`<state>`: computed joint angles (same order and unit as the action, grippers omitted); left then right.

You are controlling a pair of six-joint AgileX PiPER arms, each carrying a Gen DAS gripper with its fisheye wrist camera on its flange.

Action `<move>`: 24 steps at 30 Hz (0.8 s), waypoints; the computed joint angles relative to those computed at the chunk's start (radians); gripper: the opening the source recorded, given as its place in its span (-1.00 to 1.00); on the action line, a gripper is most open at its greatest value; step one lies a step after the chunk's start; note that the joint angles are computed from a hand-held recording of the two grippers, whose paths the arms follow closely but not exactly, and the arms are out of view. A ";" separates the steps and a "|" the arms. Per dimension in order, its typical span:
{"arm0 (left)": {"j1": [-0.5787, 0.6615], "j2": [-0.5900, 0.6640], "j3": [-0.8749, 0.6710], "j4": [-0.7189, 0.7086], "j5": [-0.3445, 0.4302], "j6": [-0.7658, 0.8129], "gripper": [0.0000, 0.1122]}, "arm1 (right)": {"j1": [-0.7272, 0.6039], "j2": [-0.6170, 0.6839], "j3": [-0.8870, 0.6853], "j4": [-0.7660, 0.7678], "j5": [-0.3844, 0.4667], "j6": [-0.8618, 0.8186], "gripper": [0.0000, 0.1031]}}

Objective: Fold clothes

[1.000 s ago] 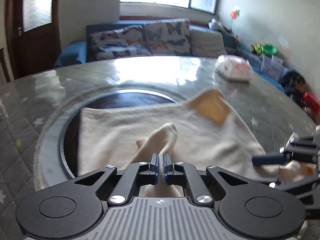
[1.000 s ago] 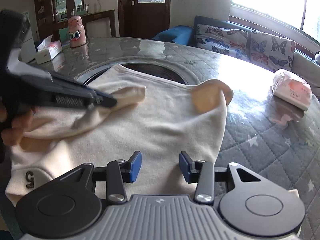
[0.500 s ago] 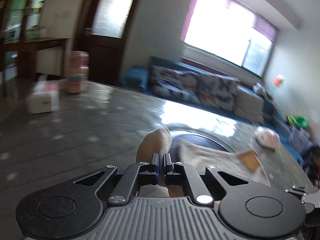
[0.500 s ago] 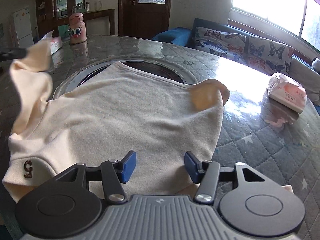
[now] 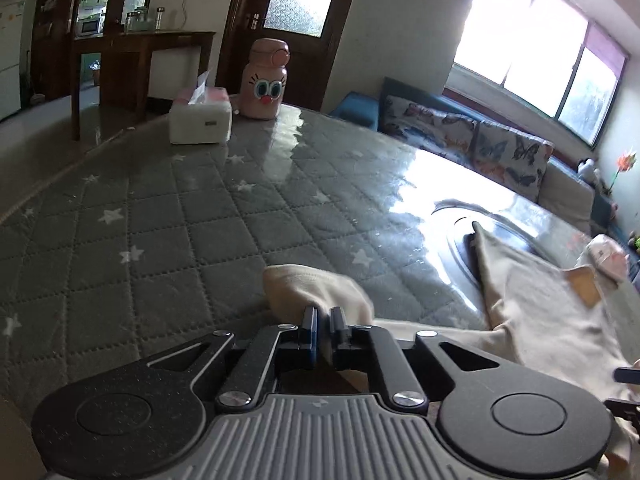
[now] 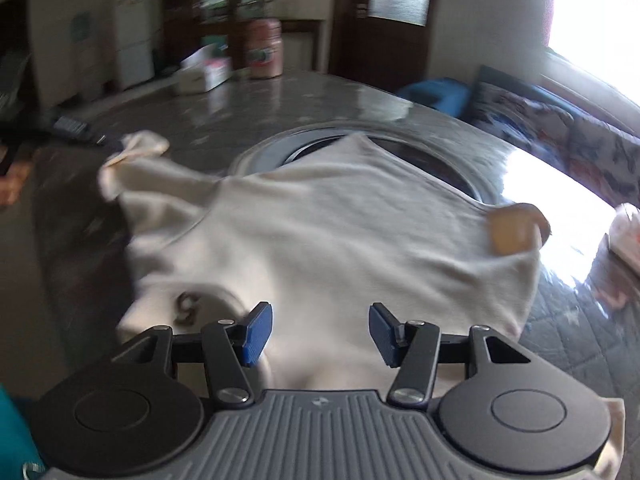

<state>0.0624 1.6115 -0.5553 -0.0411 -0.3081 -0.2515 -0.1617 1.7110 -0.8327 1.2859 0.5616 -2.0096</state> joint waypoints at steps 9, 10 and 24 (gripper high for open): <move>-0.141 -0.146 0.066 0.177 0.020 -0.034 -0.82 | -0.109 -0.137 0.074 -0.130 0.132 0.047 -0.16; -0.181 -0.147 0.067 0.235 0.017 -0.078 -0.82 | -0.114 -0.149 0.085 -0.151 0.142 0.046 -0.21; -0.504 0.044 -0.055 0.654 -0.036 -0.259 -0.72 | -0.082 -0.177 0.194 -0.124 0.075 -0.034 -0.81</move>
<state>-0.4413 1.6553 -0.6103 0.6125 -0.3437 -0.5106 -0.2432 1.5337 -0.6389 1.1621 0.6368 -2.0439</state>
